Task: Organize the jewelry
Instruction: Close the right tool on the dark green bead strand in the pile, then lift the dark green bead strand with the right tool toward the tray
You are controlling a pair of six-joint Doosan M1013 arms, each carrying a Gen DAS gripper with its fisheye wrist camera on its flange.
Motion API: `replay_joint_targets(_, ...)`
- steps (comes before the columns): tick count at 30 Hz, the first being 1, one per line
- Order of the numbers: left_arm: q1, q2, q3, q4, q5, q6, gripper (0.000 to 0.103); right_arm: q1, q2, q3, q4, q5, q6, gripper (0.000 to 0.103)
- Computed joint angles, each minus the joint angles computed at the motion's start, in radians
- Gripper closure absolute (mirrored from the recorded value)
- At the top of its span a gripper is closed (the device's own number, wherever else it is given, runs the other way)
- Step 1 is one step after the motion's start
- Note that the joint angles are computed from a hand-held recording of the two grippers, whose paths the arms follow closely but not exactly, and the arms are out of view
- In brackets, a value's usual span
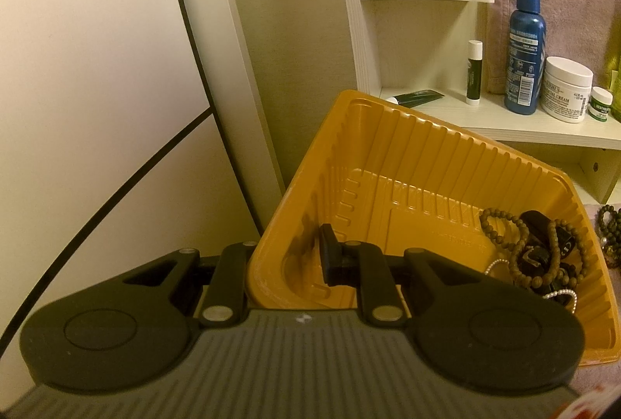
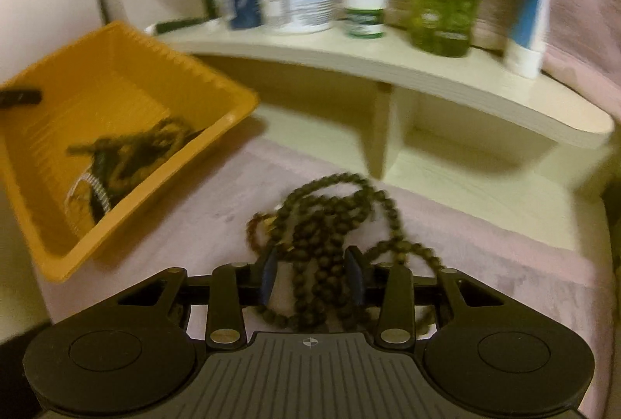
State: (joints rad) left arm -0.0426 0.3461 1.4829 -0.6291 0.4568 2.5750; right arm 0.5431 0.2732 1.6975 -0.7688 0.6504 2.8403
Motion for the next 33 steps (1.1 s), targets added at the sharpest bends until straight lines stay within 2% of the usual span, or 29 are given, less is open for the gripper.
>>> replay_joint_targets(6,0.001,0.0,0.0,-0.003,0.001,0.004,0.086,0.003,0.005,0.01,-0.034,0.014,0.057,0.065)
replay_joint_targets(8,0.001,0.001,-0.001,-0.004,0.001,0.005,0.086,0.008,0.01,0.004,-0.039,0.027,0.032,0.065)
replay_joint_targets(11,0.0,0.001,0.0,0.001,0.0,-0.004,0.086,0.017,0.015,-0.002,-0.053,0.046,0.023,0.074)
replay_joint_targets(13,0.0,0.0,0.001,0.002,-0.002,-0.006,0.086,0.021,0.016,-0.002,-0.063,0.051,0.031,0.087)
replay_joint_targets(17,0.0,0.0,0.001,-0.001,-0.002,0.0,0.086,0.02,0.015,-0.003,-0.065,0.055,0.081,0.089)
replay_joint_targets(19,0.0,0.0,0.002,-0.001,-0.003,0.001,0.086,0.02,0.011,0.001,-0.077,0.048,0.143,0.09)
replay_joint_targets(20,0.0,-0.001,0.003,-0.001,-0.004,0.001,0.086,0.019,0.005,0.008,-0.09,0.037,0.19,0.097)
replay_joint_targets(25,0.001,-0.001,0.003,-0.003,-0.002,0.001,0.086,0.028,-0.035,0.04,-0.249,0.018,0.444,0.096)
replay_joint_targets(33,0.001,-0.001,0.002,-0.004,-0.001,0.001,0.086,0.05,-0.095,0.039,-0.366,0.07,0.55,0.096)
